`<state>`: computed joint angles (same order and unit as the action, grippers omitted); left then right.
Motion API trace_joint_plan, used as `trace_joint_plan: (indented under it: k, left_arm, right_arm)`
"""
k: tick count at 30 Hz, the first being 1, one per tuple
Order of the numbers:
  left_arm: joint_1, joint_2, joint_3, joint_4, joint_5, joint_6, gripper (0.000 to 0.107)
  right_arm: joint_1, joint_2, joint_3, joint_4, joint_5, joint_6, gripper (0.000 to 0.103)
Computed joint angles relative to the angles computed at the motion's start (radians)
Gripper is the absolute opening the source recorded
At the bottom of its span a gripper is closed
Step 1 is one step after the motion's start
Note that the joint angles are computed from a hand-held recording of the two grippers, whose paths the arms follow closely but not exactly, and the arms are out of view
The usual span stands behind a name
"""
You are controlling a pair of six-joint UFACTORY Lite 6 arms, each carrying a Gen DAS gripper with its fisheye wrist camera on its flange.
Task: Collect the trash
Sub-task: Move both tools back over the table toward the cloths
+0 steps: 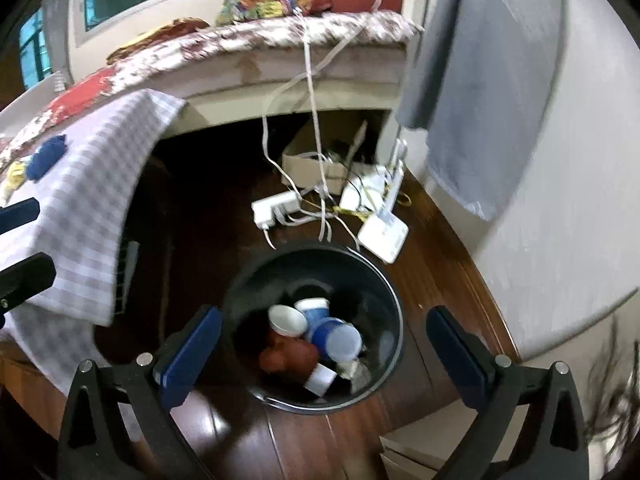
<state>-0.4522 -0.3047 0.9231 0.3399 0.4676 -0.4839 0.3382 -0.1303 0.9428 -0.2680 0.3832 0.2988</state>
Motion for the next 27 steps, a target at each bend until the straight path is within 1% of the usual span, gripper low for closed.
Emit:
trace_joint_plan:
  k: [4, 8, 14, 15, 17, 19, 20, 21, 22, 27]
  left_arm:
    - [0.056, -0.084, -0.031, -0.018, 0.03, 0.033, 0.101]
    - [0.145, -0.174, -0.062, -0.083, 0.058, 0.127, 0.101]
    - [0.365, -0.295, -0.103, -0.261, 0.087, 0.37, 0.101]
    - [0.41, -0.31, -0.107, -0.302, 0.092, 0.426, 0.101]
    - [0.544, -0.335, -0.115, -0.436, 0.105, 0.591, 0.101]
    - [0.642, -0.352, -0.121, -0.515, 0.107, 0.693, 0.101]
    - [0.718, -0.359, -0.123, -0.594, 0.116, 0.788, 0.101]
    - [0.796, -0.361, -0.121, -0.666, 0.128, 0.875, 0.101]
    - [0.836, -0.363, -0.121, -0.699, 0.134, 0.919, 0.101]
    - [1.137, -0.337, -0.105, -0.929, 0.204, 1.225, 0.101]
  right_arm:
    - [0.102, 0.011, 0.073, -0.089, 0.035, 0.121, 0.103]
    - [0.2, 0.041, 0.158, -0.15, 0.069, 0.207, 0.103]
    - [0.332, 0.127, 0.304, -0.21, 0.109, 0.284, 0.103]
    - [0.356, 0.149, 0.336, -0.219, 0.114, 0.293, 0.103]
    - [0.39, 0.189, 0.39, -0.223, 0.121, 0.301, 0.103]
    - [0.43, 0.24, 0.458, -0.222, 0.13, 0.305, 0.103]
    - [0.447, 0.267, 0.491, -0.222, 0.135, 0.307, 0.103]
    - [0.464, 0.297, 0.529, -0.214, 0.14, 0.298, 0.103]
    - [0.481, 0.326, 0.567, -0.204, 0.144, 0.288, 0.103]
    - [0.56, 0.476, 0.772, -0.163, 0.18, 0.237, 0.103]
